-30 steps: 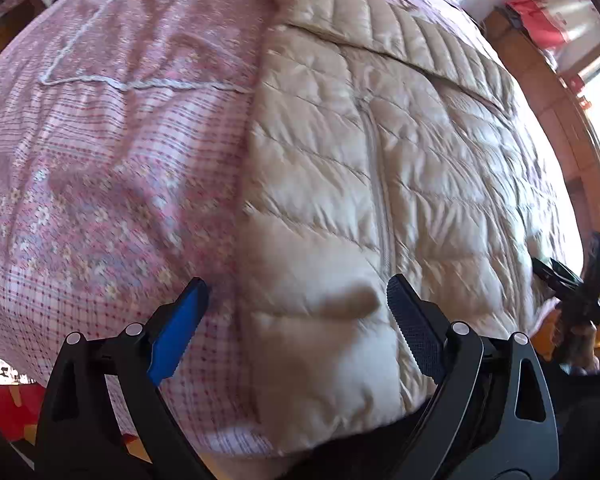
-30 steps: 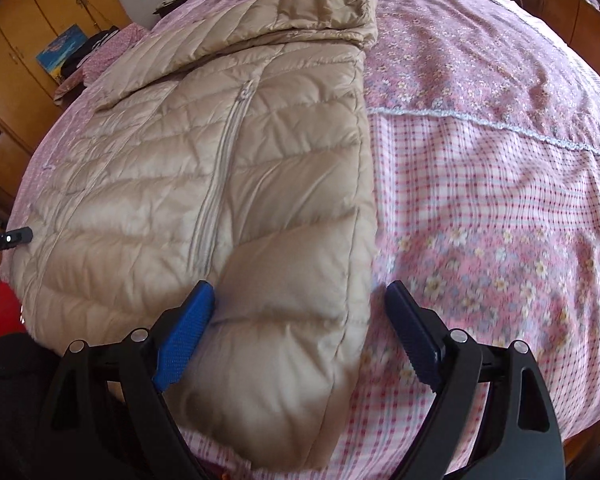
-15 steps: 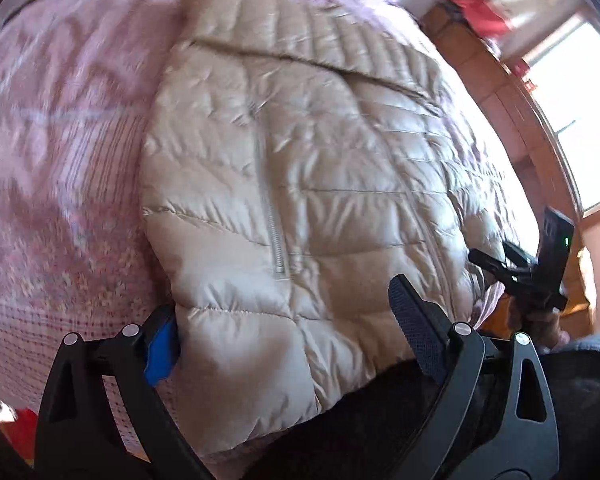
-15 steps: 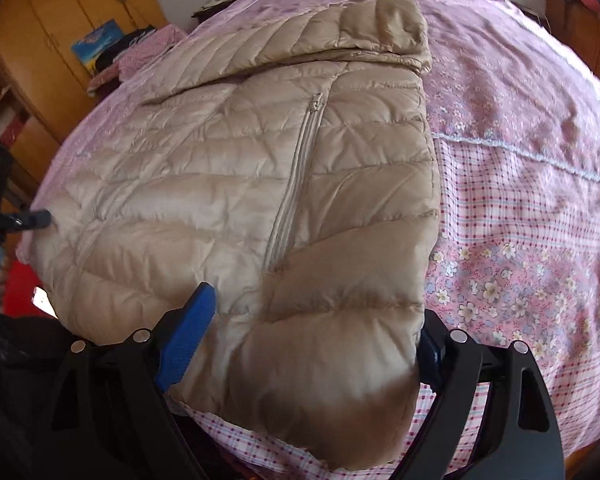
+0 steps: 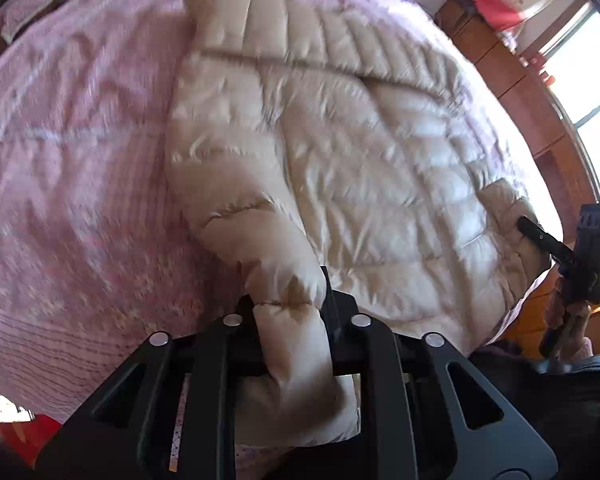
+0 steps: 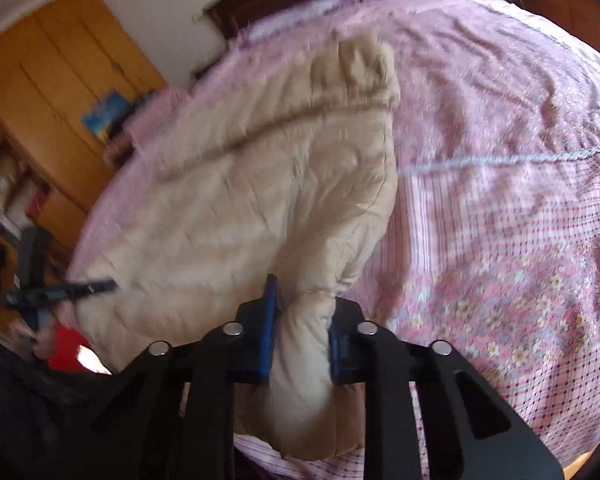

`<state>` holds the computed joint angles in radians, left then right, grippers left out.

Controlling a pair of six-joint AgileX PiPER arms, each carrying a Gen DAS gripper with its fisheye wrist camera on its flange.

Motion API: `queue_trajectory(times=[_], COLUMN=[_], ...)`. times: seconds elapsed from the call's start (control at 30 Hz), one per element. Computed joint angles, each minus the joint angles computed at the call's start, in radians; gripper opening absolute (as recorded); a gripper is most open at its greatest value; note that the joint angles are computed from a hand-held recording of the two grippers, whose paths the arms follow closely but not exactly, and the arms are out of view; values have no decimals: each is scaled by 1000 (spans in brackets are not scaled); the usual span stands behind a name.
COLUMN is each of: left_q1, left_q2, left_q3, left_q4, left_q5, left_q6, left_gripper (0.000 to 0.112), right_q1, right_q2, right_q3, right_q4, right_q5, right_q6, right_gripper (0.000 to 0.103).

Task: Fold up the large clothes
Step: 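Grasp the jacket hem with both grippers and lift it, then fold the held hem up over the collar with both grippers, release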

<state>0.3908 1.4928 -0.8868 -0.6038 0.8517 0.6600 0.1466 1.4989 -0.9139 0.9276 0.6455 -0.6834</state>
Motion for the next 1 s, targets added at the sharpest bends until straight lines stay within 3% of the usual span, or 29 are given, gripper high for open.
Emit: queue_trajectory(times=[0.17, 0.3, 0.47, 0.67, 0.8, 0.83, 0.9, 1.0], left_q1=[55, 75, 159, 113, 8, -5, -29, -70], left_q2=[-91, -144, -189, -126, -8, 38, 131, 262], left_q3=[-48, -78, -119, -221, -372, -427, -542, -707], left_q4=[-13, 9, -11, -67, -23, -17, 15, 118], left_q5=[82, 166, 287, 199, 10, -4, -42, -82], left_q6=[28, 5, 40, 37, -66, -96, -188, -340], left_gripper=[15, 15, 15, 15, 15, 15, 15, 15], right_q1=[-27, -55, -33, 43, 66, 74, 94, 103], right_q2=[-68, -133, -191, -113, -21, 20, 110, 256], right_q3=[20, 15, -52, -166, -249, -293, -395, -574], right_q4=[71, 124, 25, 7, 69, 57, -42, -268], right_q5=[-7, 71, 89, -49, -173, -208, -269, -281], right_q6=[-57, -102, -31, -32, -109, -100, -13, 218], right_gripper=[16, 15, 15, 15, 15, 15, 15, 15])
